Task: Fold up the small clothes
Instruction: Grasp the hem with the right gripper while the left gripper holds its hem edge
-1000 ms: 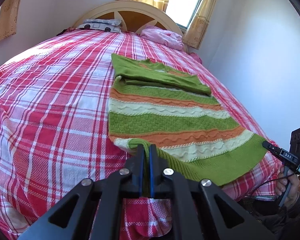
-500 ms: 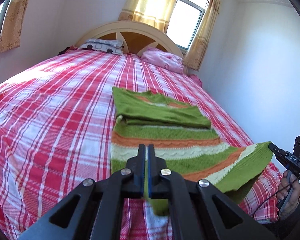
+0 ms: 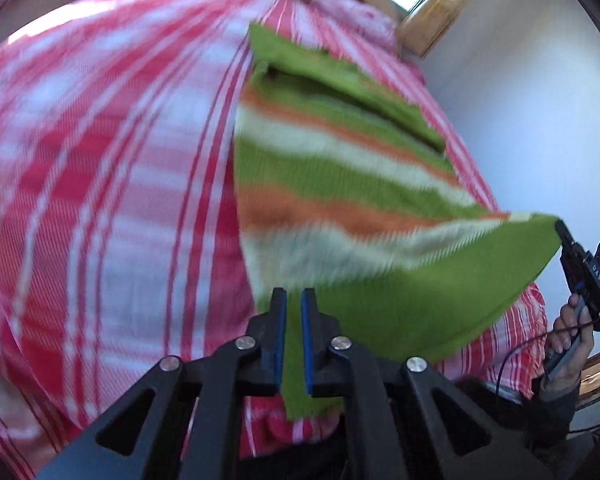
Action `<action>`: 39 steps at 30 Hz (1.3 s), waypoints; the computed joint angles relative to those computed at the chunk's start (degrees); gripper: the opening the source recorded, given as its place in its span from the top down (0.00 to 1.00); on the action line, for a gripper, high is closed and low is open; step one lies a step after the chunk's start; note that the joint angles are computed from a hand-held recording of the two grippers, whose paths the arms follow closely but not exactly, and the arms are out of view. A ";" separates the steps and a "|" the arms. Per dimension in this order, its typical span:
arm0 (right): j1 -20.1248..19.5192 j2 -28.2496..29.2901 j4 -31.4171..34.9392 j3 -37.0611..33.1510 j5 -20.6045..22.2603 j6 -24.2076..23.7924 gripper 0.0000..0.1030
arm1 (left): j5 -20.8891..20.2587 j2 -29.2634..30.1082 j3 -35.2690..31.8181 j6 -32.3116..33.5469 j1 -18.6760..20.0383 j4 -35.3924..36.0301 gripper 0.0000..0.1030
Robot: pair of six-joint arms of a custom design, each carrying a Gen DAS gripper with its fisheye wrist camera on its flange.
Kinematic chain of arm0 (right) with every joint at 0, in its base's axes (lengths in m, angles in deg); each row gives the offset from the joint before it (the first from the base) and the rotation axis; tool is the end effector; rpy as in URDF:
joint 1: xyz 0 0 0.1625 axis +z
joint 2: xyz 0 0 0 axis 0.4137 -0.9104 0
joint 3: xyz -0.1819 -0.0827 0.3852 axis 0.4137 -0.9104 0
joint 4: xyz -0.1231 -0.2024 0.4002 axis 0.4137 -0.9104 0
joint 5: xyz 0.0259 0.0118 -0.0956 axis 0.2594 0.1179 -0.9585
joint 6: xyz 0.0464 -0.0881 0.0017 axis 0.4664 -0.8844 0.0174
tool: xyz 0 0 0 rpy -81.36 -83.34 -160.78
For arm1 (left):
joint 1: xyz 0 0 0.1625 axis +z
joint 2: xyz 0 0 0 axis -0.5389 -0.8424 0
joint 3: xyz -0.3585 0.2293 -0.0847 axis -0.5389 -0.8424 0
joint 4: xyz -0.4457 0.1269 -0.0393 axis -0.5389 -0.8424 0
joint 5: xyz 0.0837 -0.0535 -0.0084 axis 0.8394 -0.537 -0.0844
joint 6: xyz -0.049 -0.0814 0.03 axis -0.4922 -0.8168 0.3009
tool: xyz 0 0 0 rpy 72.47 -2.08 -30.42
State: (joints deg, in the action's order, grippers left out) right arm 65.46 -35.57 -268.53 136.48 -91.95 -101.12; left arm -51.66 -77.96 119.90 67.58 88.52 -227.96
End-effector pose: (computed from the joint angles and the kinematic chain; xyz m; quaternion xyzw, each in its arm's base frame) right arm 0.1232 -0.4297 0.3634 0.1327 -0.8504 0.4913 0.1335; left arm -0.1916 -0.5839 0.1624 0.1442 0.9687 -0.1594 0.1243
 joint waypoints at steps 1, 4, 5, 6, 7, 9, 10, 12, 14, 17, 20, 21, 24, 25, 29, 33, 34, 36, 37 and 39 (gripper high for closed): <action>0.09 -0.11 0.12 0.17 -0.05 -0.18 0.96 | -0.92 -0.19 0.53 -0.95 0.23 1.19 0.92; 0.31 0.10 0.41 0.31 -0.12 -0.38 0.96 | -2.75 -0.12 1.36 -2.02 0.31 1.19 0.91; 0.42 0.19 0.41 0.31 -0.21 -0.41 0.96 | -2.17 0.18 1.34 -2.10 0.11 1.23 0.86; 0.54 0.26 0.43 0.31 -0.24 -0.51 0.96 | -1.75 0.44 1.21 -2.39 0.06 1.31 0.83; 0.75 0.22 0.41 0.38 -0.32 -0.59 0.96 | -1.92 0.48 1.25 -3.17 0.23 1.29 0.74; 0.95 0.19 0.30 0.42 -0.31 -0.74 0.96 | -2.20 0.19 1.79 -3.49 0.17 0.20 0.65; 0.93 0.16 0.29 0.43 -0.24 -0.75 0.96 | -1.21 -0.04 2.06 -3.56 -0.15 -0.01 0.57; 0.60 0.36 0.35 0.28 -0.07 -0.69 0.96 | 1.33 -0.62 2.57 -3.55 -1.00 -0.75 0.38; 0.41 0.23 0.50 0.45 -0.03 -0.56 0.96 | 1.13 -1.60 3.32 -2.85 -1.44 -2.12 0.37; 0.22 0.50 0.73 0.31 0.28 -0.40 0.96 | 1.65 -1.71 3.34 -1.97 -1.62 -1.61 0.37; 0.16 0.63 0.86 0.30 0.37 -0.34 0.96 | -0.67 0.16 1.86 -3.53 -0.40 0.43 0.39; 0.16 0.66 0.75 0.32 0.39 -0.38 0.96 | -0.48 0.57 1.75 -3.45 -0.43 0.34 0.39; 0.03 0.55 0.71 0.37 0.69 -0.47 0.96 | 0.90 0.52 2.43 -1.83 -1.06 -0.53 0.47; -0.06 0.59 0.64 0.37 0.68 -0.46 0.96 | 0.37 0.82 2.29 -0.45 -1.12 -0.78 0.83; -0.39 0.55 0.60 0.43 0.63 -0.26 0.96 | 1.46 1.07 2.65 3.52 -2.61 -1.48 0.91; -0.94 0.26 0.65 0.46 1.58 0.07 0.96 | 6.86 0.96 3.42 7.28 -4.93 -4.35 0.92; -1.12 0.15 0.73 0.41 2.01 0.28 0.96 | 8.30 1.23 3.50 8.48 -5.44 -5.65 0.92; -1.53 -0.06 0.85 0.28 3.03 0.84 0.96 | 10.60 0.91 3.83 11.56 -6.32 -8.43 0.92; -1.57 -0.04 0.76 0.17 3.09 0.92 0.96 | 11.76 0.62 3.91 13.15 -6.67 -9.55 0.92; -1.58 0.18 0.02 -0.23 2.92 0.97 0.96 | 13.17 1.00 3.17 15.79 -7.29 -12.56 0.92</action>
